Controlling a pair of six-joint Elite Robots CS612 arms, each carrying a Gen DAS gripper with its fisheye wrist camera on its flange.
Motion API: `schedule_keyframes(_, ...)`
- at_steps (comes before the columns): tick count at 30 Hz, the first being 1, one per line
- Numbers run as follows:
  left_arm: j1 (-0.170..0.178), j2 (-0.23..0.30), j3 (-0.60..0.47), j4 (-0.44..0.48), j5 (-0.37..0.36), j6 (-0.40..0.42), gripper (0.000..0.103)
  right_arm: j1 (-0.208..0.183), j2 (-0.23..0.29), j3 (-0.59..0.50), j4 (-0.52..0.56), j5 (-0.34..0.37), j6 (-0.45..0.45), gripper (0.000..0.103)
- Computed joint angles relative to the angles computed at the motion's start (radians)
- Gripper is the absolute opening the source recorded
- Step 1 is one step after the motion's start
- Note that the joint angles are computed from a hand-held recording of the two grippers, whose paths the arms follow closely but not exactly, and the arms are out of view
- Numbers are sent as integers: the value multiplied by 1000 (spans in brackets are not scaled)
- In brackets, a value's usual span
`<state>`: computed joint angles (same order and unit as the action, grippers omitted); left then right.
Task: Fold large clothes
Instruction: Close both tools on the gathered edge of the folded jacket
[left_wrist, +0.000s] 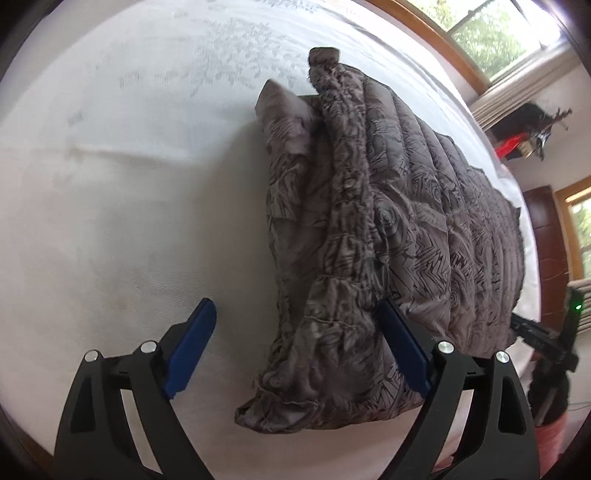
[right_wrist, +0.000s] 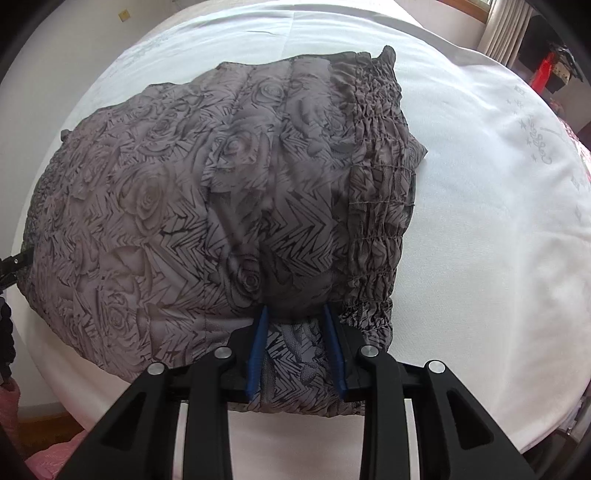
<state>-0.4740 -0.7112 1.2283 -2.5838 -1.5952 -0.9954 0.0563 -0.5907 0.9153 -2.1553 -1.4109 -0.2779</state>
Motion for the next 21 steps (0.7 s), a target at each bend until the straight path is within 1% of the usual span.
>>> schedule_keyframes(1,3,0,4,-11,-21,14,89,0,-1,0,1,-2,2,30)
schedule_keyframes(3,4,0,12,-24,-19,28,87,1,2,-3,2,-6,4,30)
schedule_keyframes(4,4,1,11,-28,-22,35,81,2,4,-8,4,-9,8,30)
schedule_keyframes(5,4,1,13,-34,-28,42,73,3,5,-9,4,-12,10,30)
schedule_keyframes(6,6,3,14,-49,-42,50,68,4,10,-16,4,-14,12,30)
schedule_keyframes(7,9,6,15,-73,-66,50,54,5,10,-17,5,-16,14,30)
schedule_keyframes(8,12,9,12,-95,-94,40,47,6,12,-20,6,-18,17,30)
schedule_keyframes(9,10,4,17,-93,-90,35,44,7,12,-19,4,-19,19,30)
schedule_keyframes(12,0,5,8,-74,-60,56,39,8,8,-13,-2,-19,24,30)
schedule_keyframes(15,-7,7,-1,-73,-41,49,29,7,8,-10,-4,-18,29,30)
schedule_keyframes(17,-14,7,-16,-59,-14,45,22,7,8,-12,-1,-17,32,30)
schedule_keyframes(21,-36,-2,-54,7,74,72,17,6,8,-13,1,-15,31,30)
